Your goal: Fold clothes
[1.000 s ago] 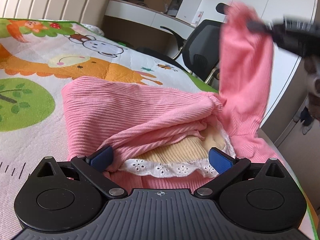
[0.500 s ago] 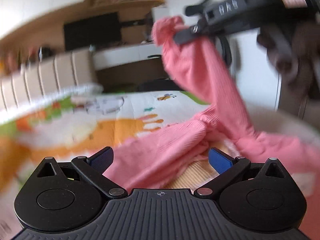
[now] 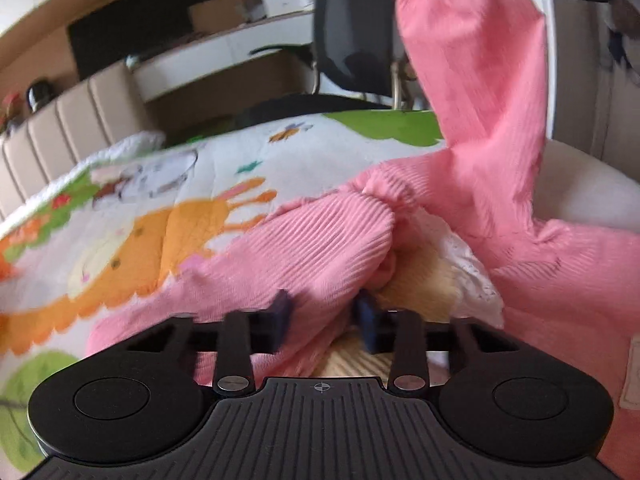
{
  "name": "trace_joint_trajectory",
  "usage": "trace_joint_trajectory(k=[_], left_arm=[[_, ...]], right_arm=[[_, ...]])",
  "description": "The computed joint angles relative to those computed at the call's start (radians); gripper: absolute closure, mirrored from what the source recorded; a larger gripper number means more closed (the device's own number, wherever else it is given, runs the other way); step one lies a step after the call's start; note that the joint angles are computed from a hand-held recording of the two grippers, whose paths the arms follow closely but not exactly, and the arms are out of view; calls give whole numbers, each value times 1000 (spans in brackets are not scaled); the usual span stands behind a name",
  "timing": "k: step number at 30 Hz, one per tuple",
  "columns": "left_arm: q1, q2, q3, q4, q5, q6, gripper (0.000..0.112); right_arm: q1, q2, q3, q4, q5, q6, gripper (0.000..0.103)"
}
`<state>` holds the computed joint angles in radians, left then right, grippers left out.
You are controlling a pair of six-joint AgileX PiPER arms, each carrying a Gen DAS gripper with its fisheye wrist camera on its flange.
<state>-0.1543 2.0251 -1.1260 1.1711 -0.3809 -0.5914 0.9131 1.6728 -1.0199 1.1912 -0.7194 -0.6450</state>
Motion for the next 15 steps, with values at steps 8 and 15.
trace_joint_trajectory(k=[8,15], left_arm=[[-24,-91,24,125,-95,-222,96],[54,-22,-21,436,-199,-587,27]], right_arm=[[-17,-29,32,3,-26,9,92],[11,20,-111,146,0,-223,92]])
